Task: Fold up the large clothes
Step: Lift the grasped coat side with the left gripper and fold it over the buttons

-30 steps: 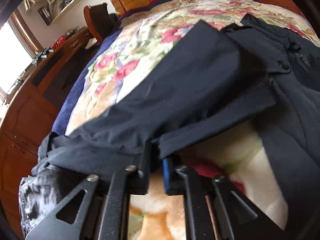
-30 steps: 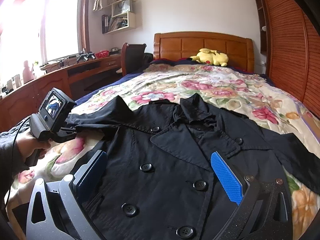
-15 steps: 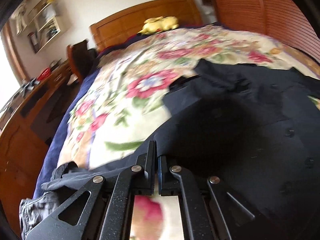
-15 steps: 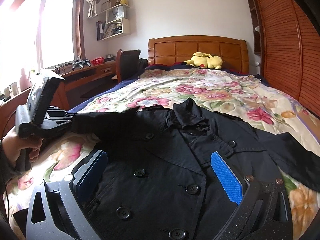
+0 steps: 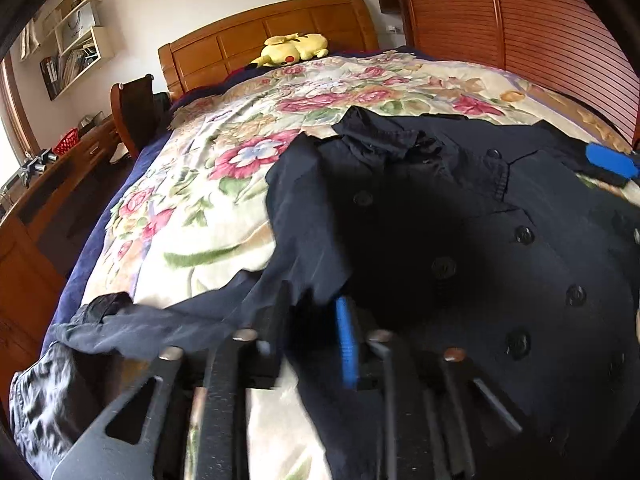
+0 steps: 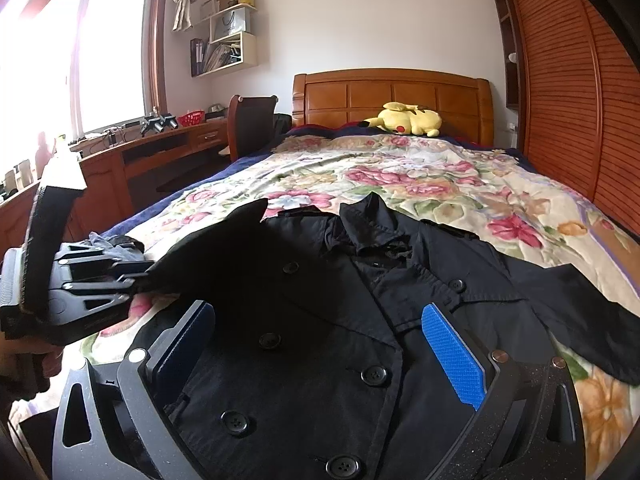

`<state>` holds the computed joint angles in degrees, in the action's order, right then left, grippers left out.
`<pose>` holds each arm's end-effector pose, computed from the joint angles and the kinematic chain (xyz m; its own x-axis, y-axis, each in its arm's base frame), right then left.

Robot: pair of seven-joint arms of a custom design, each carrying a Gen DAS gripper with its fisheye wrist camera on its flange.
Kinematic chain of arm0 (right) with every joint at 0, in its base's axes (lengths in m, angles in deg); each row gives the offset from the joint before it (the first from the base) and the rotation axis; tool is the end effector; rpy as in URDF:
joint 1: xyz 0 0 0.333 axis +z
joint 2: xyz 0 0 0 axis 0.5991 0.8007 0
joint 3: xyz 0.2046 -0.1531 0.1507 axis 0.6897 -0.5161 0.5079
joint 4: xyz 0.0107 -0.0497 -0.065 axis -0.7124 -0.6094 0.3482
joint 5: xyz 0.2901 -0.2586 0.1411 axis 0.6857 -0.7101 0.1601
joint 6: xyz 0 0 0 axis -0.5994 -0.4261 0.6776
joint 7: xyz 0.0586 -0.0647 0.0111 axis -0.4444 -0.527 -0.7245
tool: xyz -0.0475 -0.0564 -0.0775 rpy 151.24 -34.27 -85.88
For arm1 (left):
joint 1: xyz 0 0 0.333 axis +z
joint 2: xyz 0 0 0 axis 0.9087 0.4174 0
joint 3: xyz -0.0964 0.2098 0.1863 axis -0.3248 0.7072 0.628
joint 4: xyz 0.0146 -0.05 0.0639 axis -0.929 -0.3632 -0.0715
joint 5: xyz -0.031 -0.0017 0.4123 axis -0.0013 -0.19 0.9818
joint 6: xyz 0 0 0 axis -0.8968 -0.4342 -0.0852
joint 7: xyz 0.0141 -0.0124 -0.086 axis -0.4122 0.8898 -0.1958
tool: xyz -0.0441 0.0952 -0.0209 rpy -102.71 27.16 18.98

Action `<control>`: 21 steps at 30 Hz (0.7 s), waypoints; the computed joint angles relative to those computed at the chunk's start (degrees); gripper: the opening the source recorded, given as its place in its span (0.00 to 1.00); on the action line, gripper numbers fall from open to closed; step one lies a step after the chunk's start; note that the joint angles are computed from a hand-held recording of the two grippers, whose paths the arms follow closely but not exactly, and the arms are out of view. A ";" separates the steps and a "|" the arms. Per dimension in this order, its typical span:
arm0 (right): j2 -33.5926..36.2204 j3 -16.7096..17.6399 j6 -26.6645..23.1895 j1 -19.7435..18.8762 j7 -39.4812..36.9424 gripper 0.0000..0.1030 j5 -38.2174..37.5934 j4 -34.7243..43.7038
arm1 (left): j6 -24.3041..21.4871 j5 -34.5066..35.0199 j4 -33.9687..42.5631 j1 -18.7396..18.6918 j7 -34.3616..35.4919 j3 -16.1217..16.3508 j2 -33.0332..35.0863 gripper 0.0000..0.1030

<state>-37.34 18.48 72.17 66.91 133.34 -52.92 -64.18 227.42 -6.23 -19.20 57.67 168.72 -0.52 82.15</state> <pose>0.6355 0.3522 0.4875 0.0345 -0.9989 -0.0330 -0.3792 0.0174 -0.9252 0.7522 -0.1601 0.4670 -0.4402 -0.8768 -0.1937 -0.5533 0.4347 -0.7105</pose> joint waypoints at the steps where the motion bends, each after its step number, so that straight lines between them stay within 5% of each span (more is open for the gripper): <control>1: 0.06 0.02 -0.01 -0.05 -0.16 1.00 0.15 0.07 | 0.05 -0.93 -0.81 0.91 1.02 -0.85 -0.57 0.42; 6: -0.22 -0.06 -0.32 0.08 -0.05 1.00 -0.31 -0.16 | 2.33 -5.40 -3.63 4.21 2.86 -2.51 -2.61 0.73; 9: -0.37 -0.02 -0.46 0.10 0.20 1.00 -0.75 -0.37 | 4.43 -8.52 -4.47 5.62 2.49 -2.72 -3.30 0.74; 14: -0.32 0.32 -0.46 -0.11 -0.50 1.00 -0.50 -0.30 | 5.62 -7.19 -0.03 4.09 -4.98 1.56 -0.53 0.74; 17: 0.13 1.60 1.53 -1.46 -5.84 1.00 3.52 -0.01 | 1.73 -2.96 6.75 1.84 -12.49 6.24 4.07 0.74; 21: 1.74 2.29 3.74 -2.07 -15.00 1.00 11.14 0.91 | -6.90 -0.28 16.16 3.03 -19.44 6.79 10.50 0.74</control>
<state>-35.60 20.77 75.92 64.83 118.35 -41.78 -63.27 220.53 -6.51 -3.04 60.70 149.28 6.26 92.65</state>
